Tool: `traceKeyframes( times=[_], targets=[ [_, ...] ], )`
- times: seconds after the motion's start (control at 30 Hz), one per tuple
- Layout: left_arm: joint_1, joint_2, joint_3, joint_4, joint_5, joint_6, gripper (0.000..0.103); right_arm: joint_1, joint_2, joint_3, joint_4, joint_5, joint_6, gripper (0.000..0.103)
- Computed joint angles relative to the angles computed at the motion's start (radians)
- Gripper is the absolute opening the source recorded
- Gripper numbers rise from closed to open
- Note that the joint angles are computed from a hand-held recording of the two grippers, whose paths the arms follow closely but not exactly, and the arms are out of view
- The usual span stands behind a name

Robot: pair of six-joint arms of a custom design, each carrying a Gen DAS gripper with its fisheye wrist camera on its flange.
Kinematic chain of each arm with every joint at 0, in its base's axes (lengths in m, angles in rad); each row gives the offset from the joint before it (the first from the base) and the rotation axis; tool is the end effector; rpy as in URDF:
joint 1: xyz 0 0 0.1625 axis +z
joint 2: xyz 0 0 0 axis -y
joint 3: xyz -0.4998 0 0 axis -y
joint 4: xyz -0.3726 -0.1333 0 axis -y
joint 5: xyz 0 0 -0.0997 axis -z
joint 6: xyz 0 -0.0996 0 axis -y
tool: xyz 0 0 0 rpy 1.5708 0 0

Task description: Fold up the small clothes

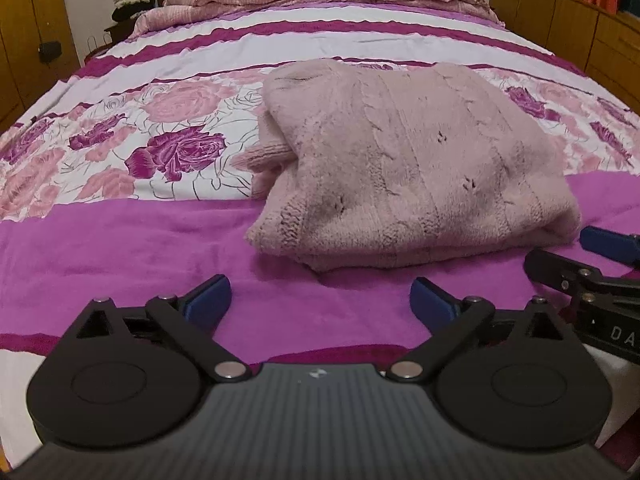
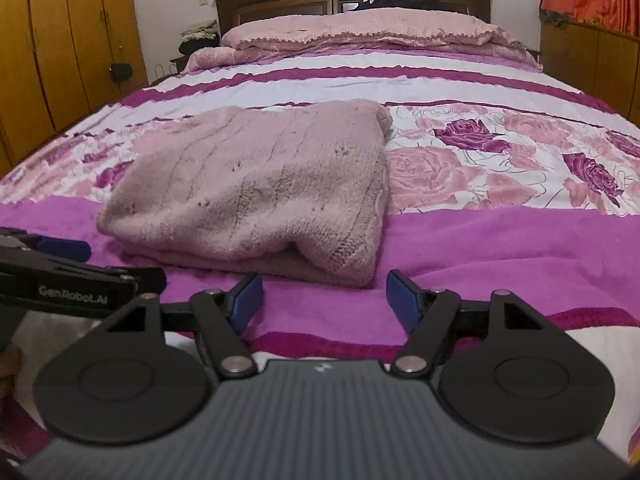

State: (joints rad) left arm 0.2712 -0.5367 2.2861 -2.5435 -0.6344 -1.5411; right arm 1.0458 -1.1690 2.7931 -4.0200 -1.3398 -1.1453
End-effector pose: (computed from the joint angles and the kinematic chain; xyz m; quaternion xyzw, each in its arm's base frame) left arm -0.3215 -0.3110 -0.0606 0.0701 0.8405 -0.3623 0.3967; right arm -0.0225 -0.3504 0.2579 0.3217 -0.8525 0.3455 0.2244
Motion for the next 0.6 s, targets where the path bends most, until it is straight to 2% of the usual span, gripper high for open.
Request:
traceKeyframes(
  times=[0.17, 0.6],
  targets=[
    [-0.003, 0.014, 0.000, 0.003, 0.012, -0.005, 0.101, -0.015, 0.048, 0.022, -0.090, 0.021, -0.021, 0.070],
    [-0.008, 0.026, 0.010, -0.012, 0.028, -0.012, 0.102, -0.022, 0.092, 0.040, -0.166, 0.029, -0.036, 0.071]
  ],
)
